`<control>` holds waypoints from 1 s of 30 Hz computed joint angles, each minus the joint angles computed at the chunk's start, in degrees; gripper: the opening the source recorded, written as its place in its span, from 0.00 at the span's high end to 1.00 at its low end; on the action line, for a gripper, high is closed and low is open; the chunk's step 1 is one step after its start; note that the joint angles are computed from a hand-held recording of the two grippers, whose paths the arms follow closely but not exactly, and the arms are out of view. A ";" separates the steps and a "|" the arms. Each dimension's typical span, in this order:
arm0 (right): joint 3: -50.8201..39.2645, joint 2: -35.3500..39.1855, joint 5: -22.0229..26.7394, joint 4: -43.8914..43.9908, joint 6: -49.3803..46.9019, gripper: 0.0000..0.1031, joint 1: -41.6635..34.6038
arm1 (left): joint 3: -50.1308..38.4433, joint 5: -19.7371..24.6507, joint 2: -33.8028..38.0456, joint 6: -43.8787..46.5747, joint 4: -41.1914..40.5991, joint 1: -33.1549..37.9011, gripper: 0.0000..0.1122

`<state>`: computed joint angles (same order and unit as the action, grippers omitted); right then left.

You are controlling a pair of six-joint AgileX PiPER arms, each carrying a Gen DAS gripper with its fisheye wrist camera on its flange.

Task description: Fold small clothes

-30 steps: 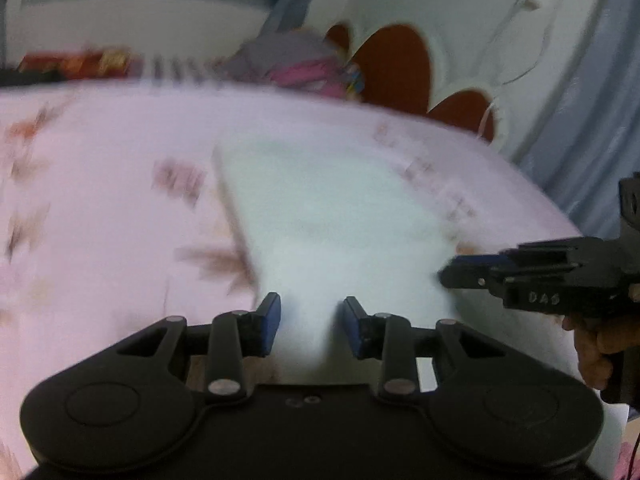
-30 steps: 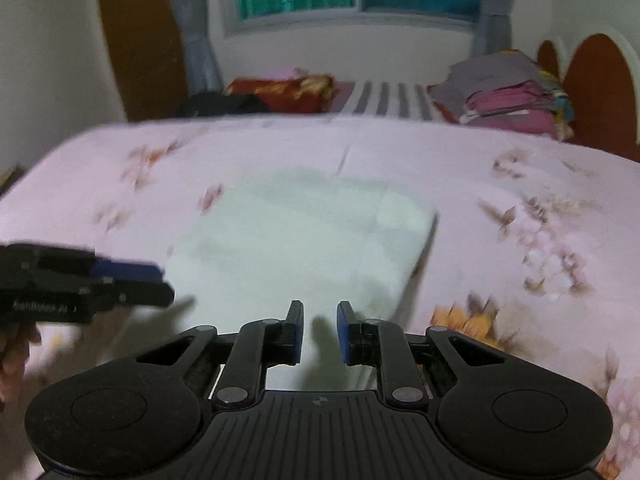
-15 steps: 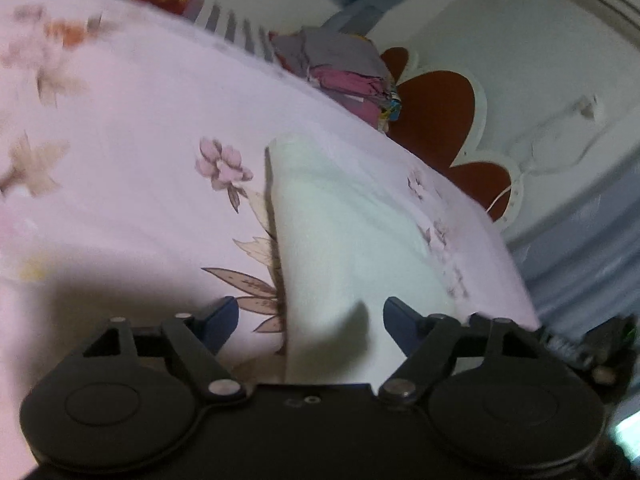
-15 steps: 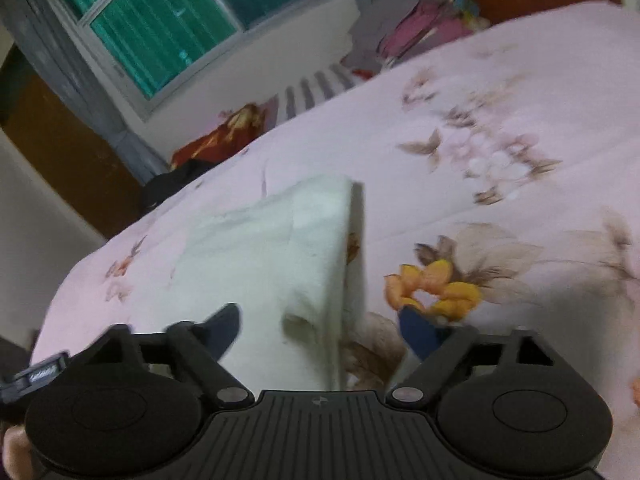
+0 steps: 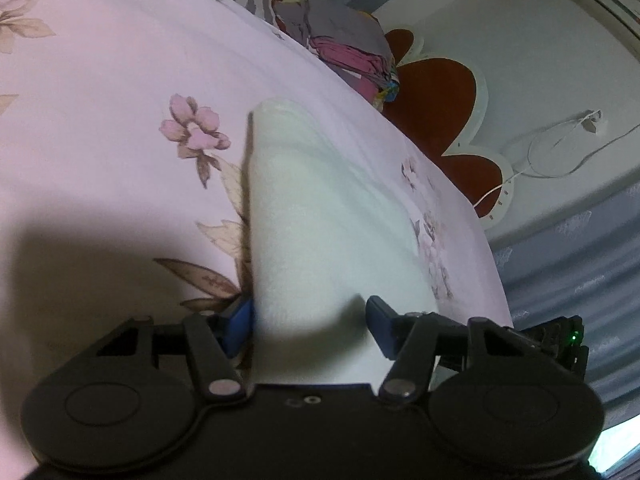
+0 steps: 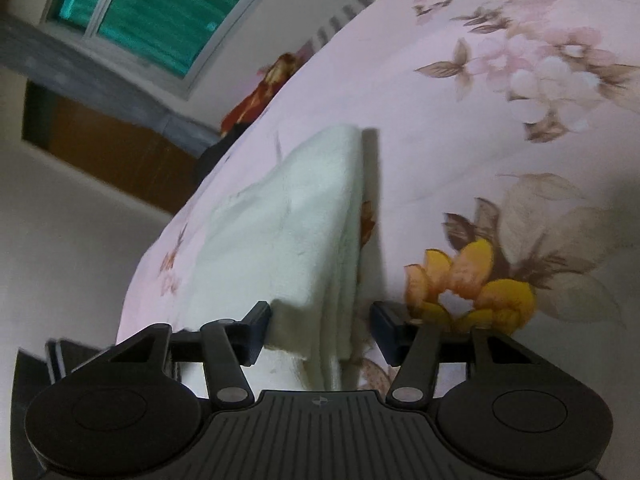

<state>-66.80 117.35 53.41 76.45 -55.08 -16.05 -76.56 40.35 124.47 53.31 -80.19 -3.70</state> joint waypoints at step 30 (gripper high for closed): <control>2.47 -14.95 -21.58 -8.40 5.85 0.72 22.78 | 11.78 -9.42 -21.07 -0.66 14.24 4.28 0.73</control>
